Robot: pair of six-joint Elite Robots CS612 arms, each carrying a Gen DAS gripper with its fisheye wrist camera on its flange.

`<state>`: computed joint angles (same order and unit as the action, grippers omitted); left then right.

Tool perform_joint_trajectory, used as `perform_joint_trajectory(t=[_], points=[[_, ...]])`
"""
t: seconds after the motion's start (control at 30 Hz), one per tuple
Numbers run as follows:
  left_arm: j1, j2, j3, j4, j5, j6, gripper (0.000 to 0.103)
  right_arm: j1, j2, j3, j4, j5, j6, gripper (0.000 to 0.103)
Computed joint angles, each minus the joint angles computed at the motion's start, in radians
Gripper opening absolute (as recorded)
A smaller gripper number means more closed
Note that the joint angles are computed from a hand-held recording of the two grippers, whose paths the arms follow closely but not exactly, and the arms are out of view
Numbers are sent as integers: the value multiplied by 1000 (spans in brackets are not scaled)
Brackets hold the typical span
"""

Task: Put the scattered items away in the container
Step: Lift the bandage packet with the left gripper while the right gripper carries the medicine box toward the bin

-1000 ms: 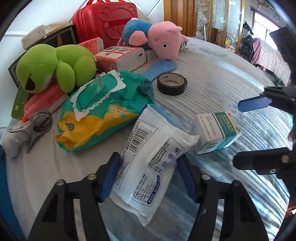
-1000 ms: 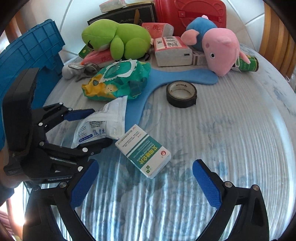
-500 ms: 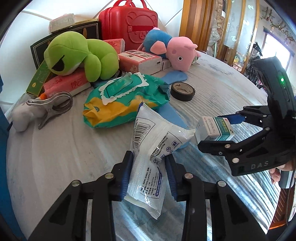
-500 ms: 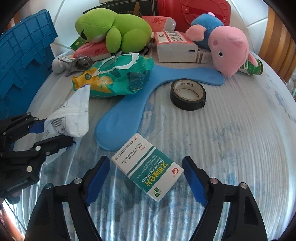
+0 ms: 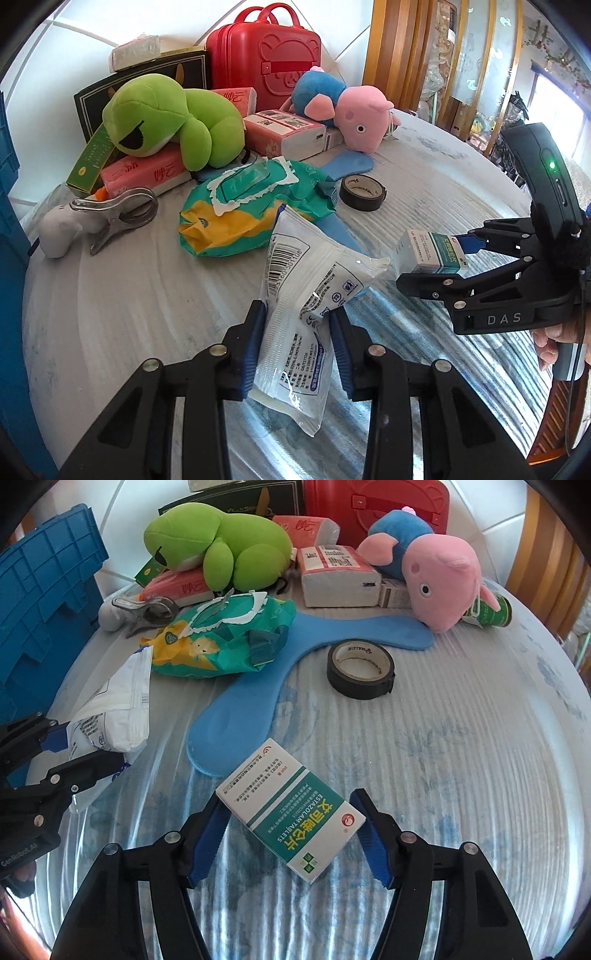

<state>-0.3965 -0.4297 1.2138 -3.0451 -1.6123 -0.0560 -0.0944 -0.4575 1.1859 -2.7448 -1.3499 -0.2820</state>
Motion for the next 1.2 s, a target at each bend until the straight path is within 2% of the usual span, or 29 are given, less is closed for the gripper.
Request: perform_joint_trajectory(t=[0.6, 1.2], points=[[-40, -86, 54, -36, 95, -42, 34, -27, -94, 103, -76, 25, 40, 66], [-70, -228, 138, -77, 223, -82, 32, -64, -248, 188, -142, 103, 60, 66]])
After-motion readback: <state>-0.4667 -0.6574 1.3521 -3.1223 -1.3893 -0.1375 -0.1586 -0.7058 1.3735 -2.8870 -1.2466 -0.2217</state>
